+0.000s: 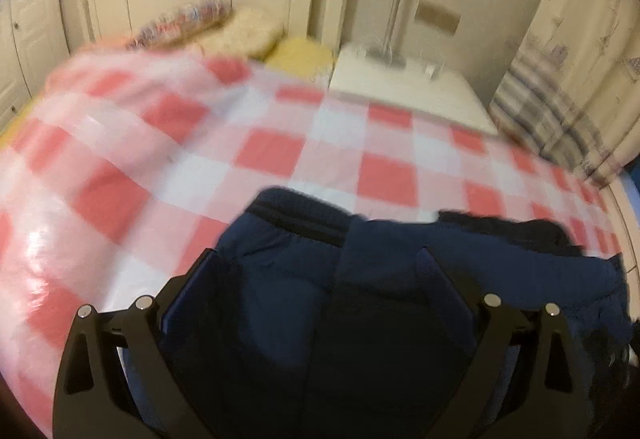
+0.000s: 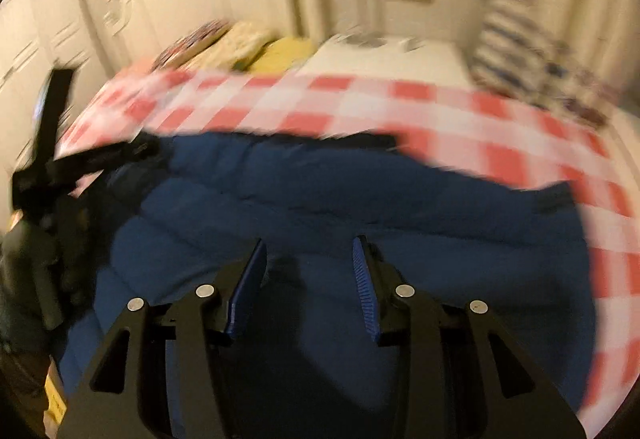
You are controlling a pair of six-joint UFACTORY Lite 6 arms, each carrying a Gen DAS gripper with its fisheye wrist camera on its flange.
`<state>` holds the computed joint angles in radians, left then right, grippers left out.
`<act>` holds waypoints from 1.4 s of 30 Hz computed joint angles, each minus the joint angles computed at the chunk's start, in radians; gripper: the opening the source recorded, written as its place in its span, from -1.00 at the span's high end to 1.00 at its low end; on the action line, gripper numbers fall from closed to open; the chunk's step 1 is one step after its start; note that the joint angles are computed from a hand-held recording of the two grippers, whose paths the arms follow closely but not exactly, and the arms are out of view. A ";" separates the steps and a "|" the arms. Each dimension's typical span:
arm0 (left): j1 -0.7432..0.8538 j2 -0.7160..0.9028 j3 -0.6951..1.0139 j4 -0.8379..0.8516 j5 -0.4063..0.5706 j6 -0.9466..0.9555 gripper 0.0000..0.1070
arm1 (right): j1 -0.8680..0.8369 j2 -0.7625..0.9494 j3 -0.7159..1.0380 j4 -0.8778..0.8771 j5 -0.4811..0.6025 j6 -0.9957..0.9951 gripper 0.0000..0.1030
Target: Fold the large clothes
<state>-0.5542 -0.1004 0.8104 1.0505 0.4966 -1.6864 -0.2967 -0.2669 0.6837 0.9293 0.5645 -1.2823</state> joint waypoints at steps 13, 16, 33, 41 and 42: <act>-0.333 0.267 0.153 0.048 0.147 -0.006 -0.89 | -0.214 0.120 -0.002 0.190 0.019 -0.300 0.06; -0.337 0.266 0.138 0.078 0.151 -0.038 -0.89 | -0.229 0.138 0.004 0.208 0.039 -0.320 0.06; -0.080 -0.268 -0.276 -0.051 0.065 0.055 -0.88 | -0.462 0.107 -0.001 0.181 0.161 -0.370 -0.51; 0.149 -0.300 -0.327 -0.292 -0.160 0.278 -0.88 | -0.452 0.182 0.022 0.202 0.160 -0.371 -0.53; 0.091 -0.314 -0.324 -0.216 -0.079 0.173 -0.87 | -0.459 0.150 0.011 0.183 0.155 -0.346 -0.53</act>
